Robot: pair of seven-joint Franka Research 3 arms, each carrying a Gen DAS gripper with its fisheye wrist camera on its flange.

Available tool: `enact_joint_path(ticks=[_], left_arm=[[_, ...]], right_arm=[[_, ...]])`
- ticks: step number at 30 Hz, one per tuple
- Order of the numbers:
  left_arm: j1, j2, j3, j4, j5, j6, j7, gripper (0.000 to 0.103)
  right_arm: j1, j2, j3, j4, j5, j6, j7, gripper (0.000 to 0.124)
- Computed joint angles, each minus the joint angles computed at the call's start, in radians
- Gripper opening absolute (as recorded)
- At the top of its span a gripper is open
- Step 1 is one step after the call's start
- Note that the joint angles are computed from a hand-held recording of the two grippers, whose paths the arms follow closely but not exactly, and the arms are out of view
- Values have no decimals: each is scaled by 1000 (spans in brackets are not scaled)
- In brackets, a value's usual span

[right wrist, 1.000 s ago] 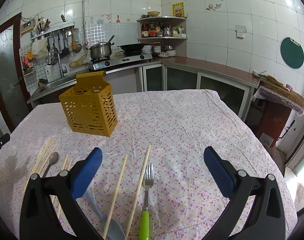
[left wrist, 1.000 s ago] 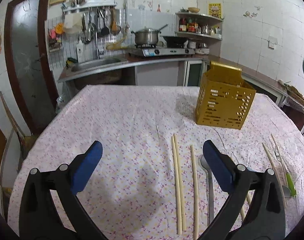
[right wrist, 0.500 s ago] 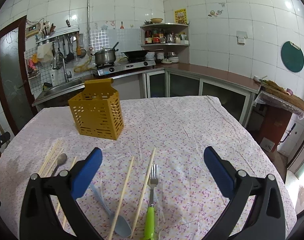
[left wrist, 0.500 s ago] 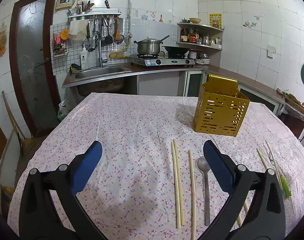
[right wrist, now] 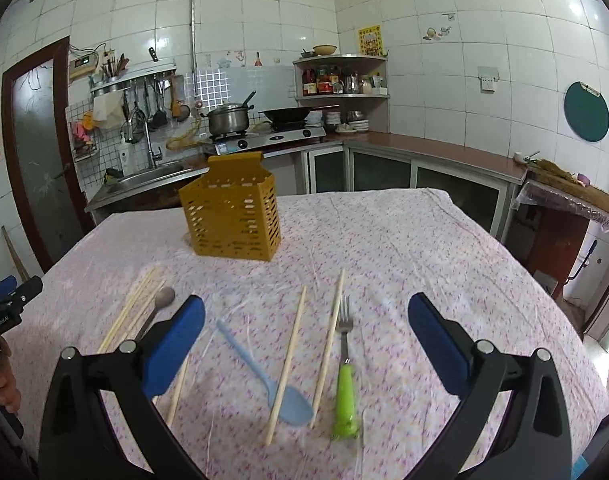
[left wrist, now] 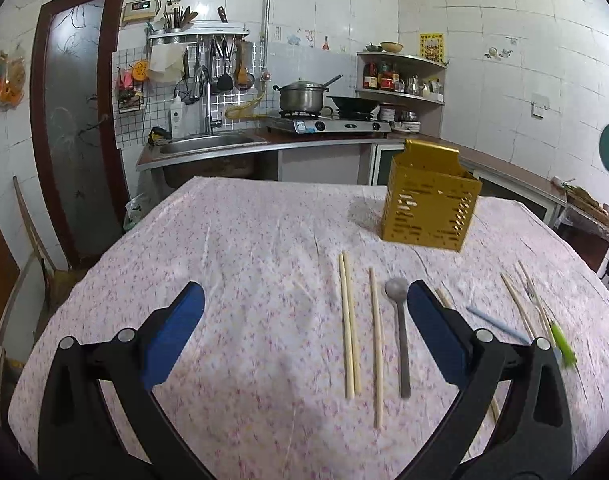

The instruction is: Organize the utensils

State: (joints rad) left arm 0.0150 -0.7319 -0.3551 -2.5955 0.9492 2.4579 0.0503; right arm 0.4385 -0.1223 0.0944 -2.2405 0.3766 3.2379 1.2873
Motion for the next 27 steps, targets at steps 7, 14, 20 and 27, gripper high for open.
enact_joint_path(ticks=[7, 14, 20, 27], left_arm=[[-25, -32, -42, -20, 14, -45, -18, 98], [-46, -33, -37, -16, 16, -53, -31, 98], [-62, -7, -34, -7, 17, -47, -16, 98], [-65, 11, -31, 2, 21, -41, -21, 98]], right_arm=[[138, -47, -110, -68, 94, 29, -103, 99], [82, -61, -70, -86, 62, 26, -68, 99], [17, -52, -21, -76, 21, -8, -33, 99], [13, -42, -19, -68, 11, -16, -28, 99]])
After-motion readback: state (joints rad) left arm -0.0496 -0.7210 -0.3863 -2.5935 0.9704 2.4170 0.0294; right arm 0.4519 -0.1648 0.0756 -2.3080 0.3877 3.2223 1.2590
